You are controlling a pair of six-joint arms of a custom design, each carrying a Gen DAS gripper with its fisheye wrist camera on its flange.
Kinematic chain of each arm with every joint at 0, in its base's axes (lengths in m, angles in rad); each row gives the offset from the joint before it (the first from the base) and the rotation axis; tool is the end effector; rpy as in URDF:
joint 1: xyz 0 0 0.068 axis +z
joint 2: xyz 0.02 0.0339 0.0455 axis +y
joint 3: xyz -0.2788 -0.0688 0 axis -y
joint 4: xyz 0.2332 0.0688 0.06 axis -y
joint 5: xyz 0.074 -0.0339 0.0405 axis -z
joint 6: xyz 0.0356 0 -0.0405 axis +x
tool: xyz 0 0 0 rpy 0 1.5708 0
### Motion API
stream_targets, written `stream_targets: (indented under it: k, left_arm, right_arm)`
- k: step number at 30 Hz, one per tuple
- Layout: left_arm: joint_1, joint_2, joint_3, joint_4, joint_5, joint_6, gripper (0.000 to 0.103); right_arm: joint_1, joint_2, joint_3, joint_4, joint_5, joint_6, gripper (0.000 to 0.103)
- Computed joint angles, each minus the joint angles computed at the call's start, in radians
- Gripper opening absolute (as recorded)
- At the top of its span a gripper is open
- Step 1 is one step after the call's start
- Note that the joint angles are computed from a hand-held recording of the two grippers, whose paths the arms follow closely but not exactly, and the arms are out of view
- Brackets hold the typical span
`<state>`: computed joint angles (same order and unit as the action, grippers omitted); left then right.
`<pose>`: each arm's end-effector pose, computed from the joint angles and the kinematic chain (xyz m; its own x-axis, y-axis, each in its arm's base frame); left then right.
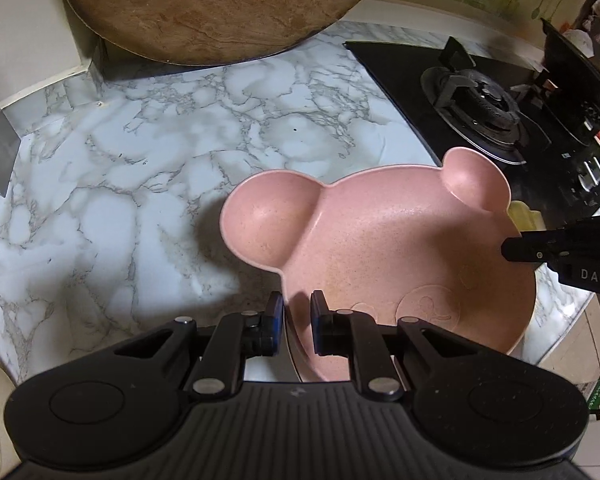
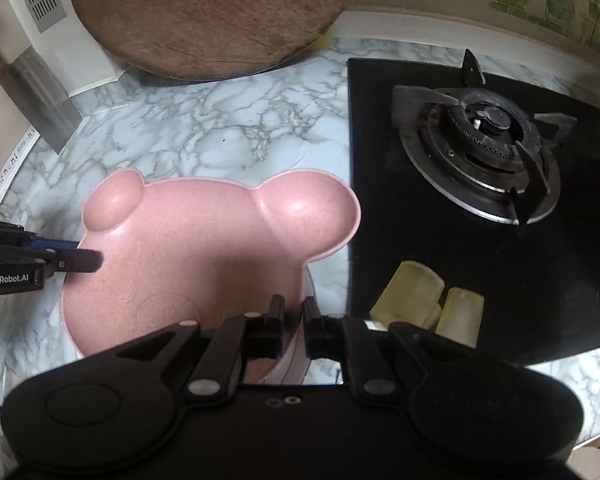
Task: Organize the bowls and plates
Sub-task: 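Lower the pink bear plate onto the floral plate and open both grippers, then move both grippers to the cream bowl and close them on its rim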
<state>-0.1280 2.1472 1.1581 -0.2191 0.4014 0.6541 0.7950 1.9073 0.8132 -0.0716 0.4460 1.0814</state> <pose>0.3831 -0.0633 0.0855 -0.5808 0.6395 -0.5038 0.7666 0.6379 -0.0741 0.2310 0.2135 0.0995 -0.7659 0.3563 -0.5352 0.3213 0.9331 0.1615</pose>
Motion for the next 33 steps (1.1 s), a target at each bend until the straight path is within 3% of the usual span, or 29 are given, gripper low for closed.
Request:
stream_targets:
  k: [9,23,33]
  left_arm:
    - [-0.005,-0.017,-0.042,0.03,-0.02,-0.011,0.013]
    - [0.077,-0.061,-0.077,-0.022,0.069,0.038,0.013]
    - [0.228,-0.156,-0.127,-0.071,0.194,0.096,0.014]
  right_arm:
    - [-0.02,0.013,-0.024,0.045,-0.036,-0.042,0.009]
    - [0.053,-0.066,-0.015,0.008,0.049,-0.103,0.035]
    - [0.139,-0.045,0.123,-0.01,0.078,-0.191,0.056]
